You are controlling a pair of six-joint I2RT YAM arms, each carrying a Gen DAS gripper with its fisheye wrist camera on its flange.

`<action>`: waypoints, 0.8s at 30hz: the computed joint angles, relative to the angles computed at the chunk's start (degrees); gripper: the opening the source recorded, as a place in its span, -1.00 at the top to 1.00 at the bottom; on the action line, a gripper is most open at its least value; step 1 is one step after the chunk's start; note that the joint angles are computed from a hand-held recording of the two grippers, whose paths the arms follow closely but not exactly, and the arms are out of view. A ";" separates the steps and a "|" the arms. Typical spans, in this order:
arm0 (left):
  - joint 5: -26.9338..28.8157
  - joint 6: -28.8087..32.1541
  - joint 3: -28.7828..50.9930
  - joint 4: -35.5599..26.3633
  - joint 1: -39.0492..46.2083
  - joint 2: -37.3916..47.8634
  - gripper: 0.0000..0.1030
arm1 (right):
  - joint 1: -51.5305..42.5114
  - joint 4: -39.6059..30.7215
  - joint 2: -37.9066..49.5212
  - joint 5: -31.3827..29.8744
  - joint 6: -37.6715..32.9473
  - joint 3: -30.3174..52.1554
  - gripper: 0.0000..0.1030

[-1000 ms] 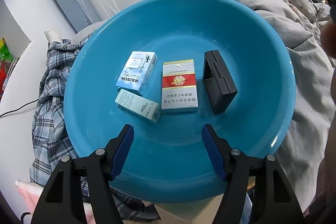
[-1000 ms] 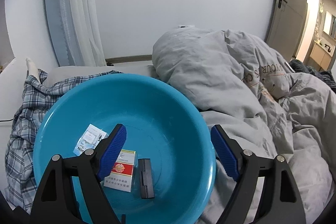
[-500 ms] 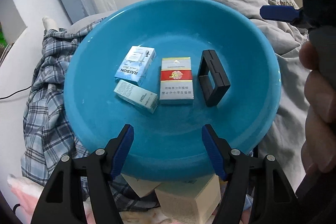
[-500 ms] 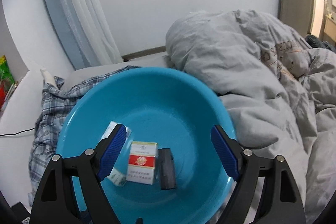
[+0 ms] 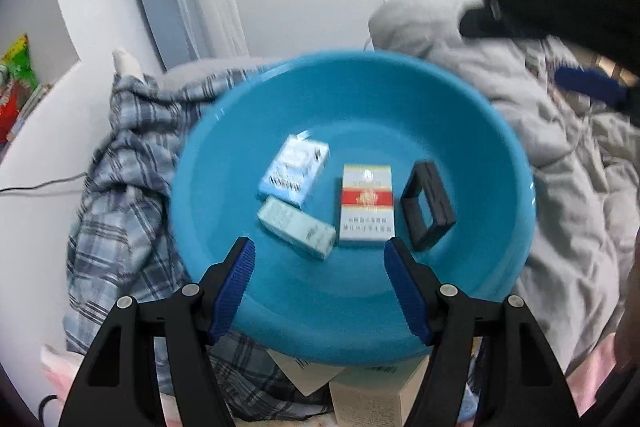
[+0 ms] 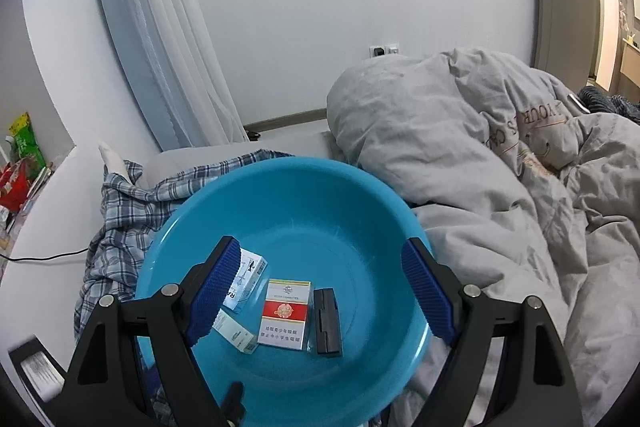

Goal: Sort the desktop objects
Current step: 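Raise both open tools up away from the basin, then pull both open tools back from the bed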

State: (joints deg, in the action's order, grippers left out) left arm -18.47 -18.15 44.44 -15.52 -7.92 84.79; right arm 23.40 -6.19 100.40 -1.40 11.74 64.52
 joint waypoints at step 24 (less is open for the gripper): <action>-11.76 5.40 4.23 -10.87 -7.91 -34.02 -0.67 | -0.33 -7.00 -31.15 -0.06 -4.67 -10.56 -0.67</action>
State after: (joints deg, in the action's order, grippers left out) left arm -30.24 -12.75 48.67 -26.39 -15.83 50.77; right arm 23.07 -13.19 69.25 -1.46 7.06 53.96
